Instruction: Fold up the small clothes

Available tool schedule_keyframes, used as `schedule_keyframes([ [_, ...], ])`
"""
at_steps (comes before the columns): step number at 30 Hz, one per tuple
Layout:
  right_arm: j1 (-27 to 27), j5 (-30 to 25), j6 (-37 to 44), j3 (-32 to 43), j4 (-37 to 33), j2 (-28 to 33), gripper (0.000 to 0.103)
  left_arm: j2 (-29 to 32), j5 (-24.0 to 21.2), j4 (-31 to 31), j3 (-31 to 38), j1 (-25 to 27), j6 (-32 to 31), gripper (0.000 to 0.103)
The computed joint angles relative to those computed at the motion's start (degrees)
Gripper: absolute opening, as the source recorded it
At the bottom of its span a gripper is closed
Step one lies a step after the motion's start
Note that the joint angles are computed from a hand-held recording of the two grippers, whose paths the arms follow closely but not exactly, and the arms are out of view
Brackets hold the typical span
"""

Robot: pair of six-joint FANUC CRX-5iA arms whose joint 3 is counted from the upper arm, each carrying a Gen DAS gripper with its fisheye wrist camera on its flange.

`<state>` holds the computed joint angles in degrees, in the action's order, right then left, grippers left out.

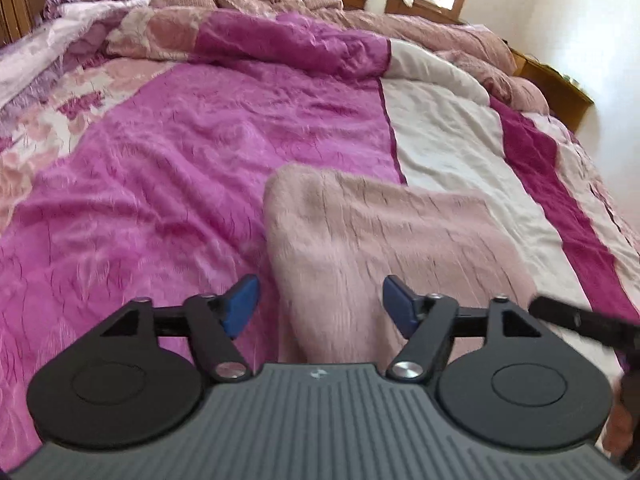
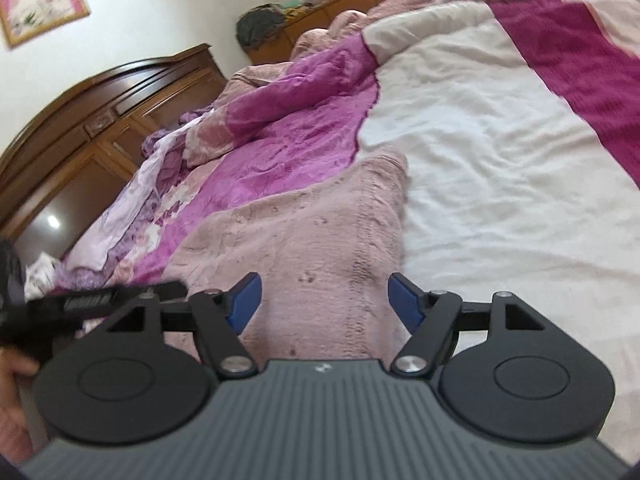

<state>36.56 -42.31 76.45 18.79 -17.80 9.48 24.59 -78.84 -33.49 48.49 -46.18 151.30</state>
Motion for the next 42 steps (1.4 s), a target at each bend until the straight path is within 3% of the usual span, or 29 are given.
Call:
schedule_keyframes([
  [3,-0.75,-0.83,-1.85,0.31,-0.56,0.54,0.075,-0.10,-1.58,1.38,-0.67,-0.12,0.18,0.079],
  [5,-2.12,-2.52,-0.82,1.56,-4.23,1.31,0.076,0.14,-2.81,2.09,-0.84,0.20,1.18,0.087],
  [11,-5.92,-7.58,2.93,5.67,-15.29,4.27,0.076,-2.82,4.56,7.79,-7.54,3.34,6.52,0.087],
  [14,-7.05,-9.45,4.63,7.29,-19.08,5.87,0.076,-4.83,11.48,11.07,-12.28,4.99,6.85,0.087],
  [18,-7.53,-10.14,7.10,9.00,-21.83,7.57,0.076,-7.90,25.41,18.00,-21.18,7.62,6.95,0.085],
  [19,-7.36,-10.46,7.30,9.71,-21.71,8.07,0.074,-7.86,27.01,18.44,-21.74,7.61,6.82,0.080],
  [23,-6.89,-10.97,5.95,11.60,-20.70,8.70,0.053,-7.10,27.11,15.78,-20.16,6.51,8.61,0.049],
  [25,-7.04,-10.99,6.44,12.13,-20.99,8.27,0.051,-8.30,29.13,15.55,-21.29,6.57,10.25,0.045],
  [34,-9.69,-11.02,8.08,12.01,-22.16,2.94,0.049,-7.19,30.53,14.55,-15.62,3.79,10.03,0.043],
  [42,-14.31,-13.11,7.68,3.03,-19.71,-7.01,0.049,-2.24,31.06,18.04,-8.83,-0.92,8.07,0.043],
])
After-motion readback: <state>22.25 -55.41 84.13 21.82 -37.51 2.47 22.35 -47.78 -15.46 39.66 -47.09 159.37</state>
